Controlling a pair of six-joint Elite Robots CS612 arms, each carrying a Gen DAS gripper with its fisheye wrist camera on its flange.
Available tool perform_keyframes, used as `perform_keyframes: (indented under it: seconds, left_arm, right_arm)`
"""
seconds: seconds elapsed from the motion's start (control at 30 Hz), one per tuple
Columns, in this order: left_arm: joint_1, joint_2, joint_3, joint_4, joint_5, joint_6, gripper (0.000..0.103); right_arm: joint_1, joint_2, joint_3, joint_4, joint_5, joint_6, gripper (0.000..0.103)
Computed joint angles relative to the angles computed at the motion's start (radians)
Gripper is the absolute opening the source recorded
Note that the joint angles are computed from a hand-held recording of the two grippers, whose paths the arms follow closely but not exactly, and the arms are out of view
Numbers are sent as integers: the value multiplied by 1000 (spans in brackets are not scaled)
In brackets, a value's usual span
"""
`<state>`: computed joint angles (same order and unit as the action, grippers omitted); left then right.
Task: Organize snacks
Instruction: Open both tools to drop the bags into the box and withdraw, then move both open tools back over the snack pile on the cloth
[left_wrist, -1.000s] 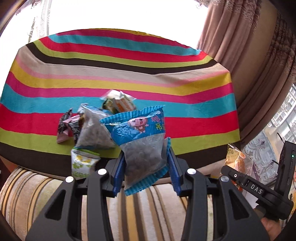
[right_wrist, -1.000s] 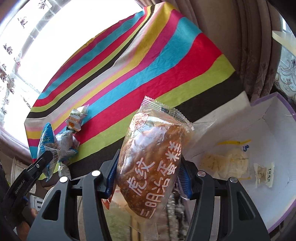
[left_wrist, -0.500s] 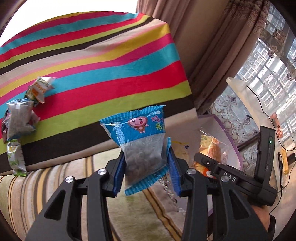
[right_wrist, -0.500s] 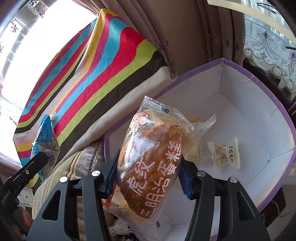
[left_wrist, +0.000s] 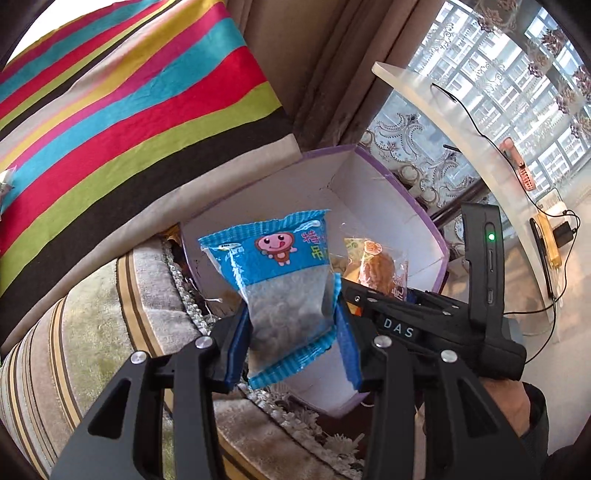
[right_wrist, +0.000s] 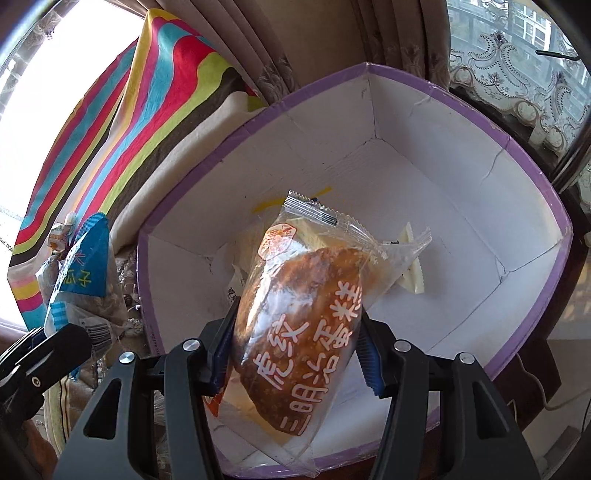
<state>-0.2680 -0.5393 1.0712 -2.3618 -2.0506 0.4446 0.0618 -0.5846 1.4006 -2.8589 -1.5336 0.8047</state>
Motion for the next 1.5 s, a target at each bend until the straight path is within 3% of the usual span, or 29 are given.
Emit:
perform_keyframes:
  seconds: [0.13, 0.2, 0.27, 0.4, 0.77, 1.1, 1.33, 1.5]
  left_arm:
    - [-2, 4, -11, 41, 1, 19, 45]
    - [-1, 9, -21, 49, -1, 8, 53]
    - [-2, 2, -5, 25, -9, -4, 60]
    - [4, -3, 7, -9, -9, -27, 63]
    - [32, -11, 44, -246, 118, -145, 75]
    - [93, 4, 20, -343, 204, -290, 76]
    - [159, 36, -40, -324, 261, -453, 76]
    - [198, 66, -94, -283, 264, -523, 76]
  right_arm:
    - [-1, 2, 0, 28, 12, 15, 56]
    - [0, 2, -1, 40, 2, 22, 57]
    - [2, 0, 1, 32, -6, 26, 60]
    - [7, -6, -5, 29, -38, 22, 71]
    - [28, 5, -71, 3, -41, -25, 77]
    - [62, 40, -203, 7, -4, -133, 83]
    - [88, 86, -315, 75, 39, -203, 85]
    - [102, 117, -391, 133, 44, -243, 85]
